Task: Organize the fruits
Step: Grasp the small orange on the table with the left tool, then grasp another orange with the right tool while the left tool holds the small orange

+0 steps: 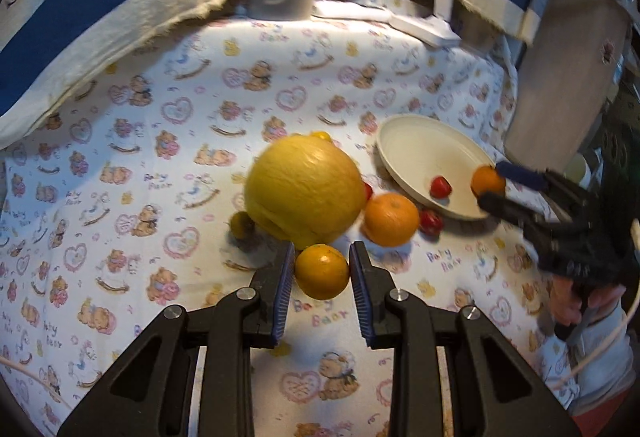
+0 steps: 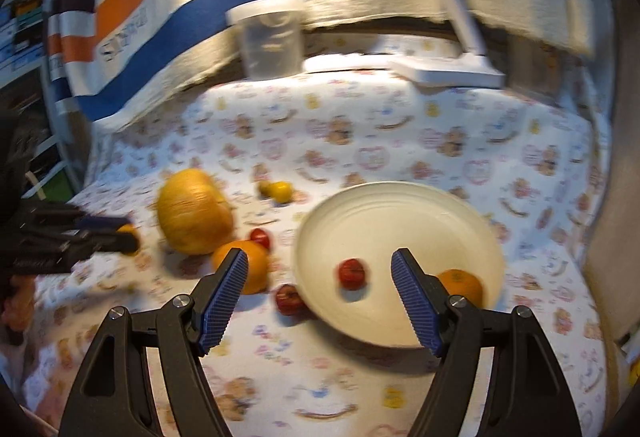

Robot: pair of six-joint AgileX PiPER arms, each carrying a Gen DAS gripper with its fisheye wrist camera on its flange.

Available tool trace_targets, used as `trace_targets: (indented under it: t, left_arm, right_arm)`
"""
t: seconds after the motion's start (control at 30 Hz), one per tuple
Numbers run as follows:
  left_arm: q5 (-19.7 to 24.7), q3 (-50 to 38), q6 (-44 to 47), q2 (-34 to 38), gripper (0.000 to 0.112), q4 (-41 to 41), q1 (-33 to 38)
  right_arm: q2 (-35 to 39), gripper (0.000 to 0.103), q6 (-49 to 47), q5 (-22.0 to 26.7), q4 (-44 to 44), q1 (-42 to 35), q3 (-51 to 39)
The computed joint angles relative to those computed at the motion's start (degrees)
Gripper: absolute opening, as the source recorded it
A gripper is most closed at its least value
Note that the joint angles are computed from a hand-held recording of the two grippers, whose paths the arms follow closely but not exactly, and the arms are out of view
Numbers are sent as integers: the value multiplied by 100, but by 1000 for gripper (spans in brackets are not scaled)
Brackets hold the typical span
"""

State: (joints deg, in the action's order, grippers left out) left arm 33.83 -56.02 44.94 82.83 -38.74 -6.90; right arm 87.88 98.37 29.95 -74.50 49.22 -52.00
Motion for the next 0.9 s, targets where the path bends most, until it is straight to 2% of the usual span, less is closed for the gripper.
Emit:
trace_targets:
  t: [0.07, 0.2, 0.33, 0.47, 0.67, 0.77, 0.87, 0.9]
  left_arm:
    - [-6, -31, -44, 5, 27, -2, 93]
    - [-67, -87, -181, 34, 27, 44, 216]
    - [-92, -105, -217, 51, 27, 68, 287]
    - [-107, -108, -282, 30, 27, 152, 286]
    - [-106, -128, -331, 40, 27, 158, 322]
    - [-121, -146, -400, 62, 27, 211, 320]
    - [-178, -129, -446, 49, 27, 259, 305]
    - [-196, -120, -436, 38, 27, 249, 308]
  right_arm:
    - [115, 76, -474, -277, 369, -49, -175]
    - [475, 72, -2080, -576, 1689, -93, -702]
    - [984, 71, -3138, -261, 2447, -29, -1338]
    - [1342, 68, -4048, -194, 3348, -195, -1815]
    - [1802, 61, -4365, 78, 3581, -223, -2298]
    - [2015, 61, -4401, 259, 3596, -217, -2474]
    - [2159, 52, -4180, 368, 3403, -174, -2511]
    - [2104, 51, -4056, 267, 3321, -177, -2409]
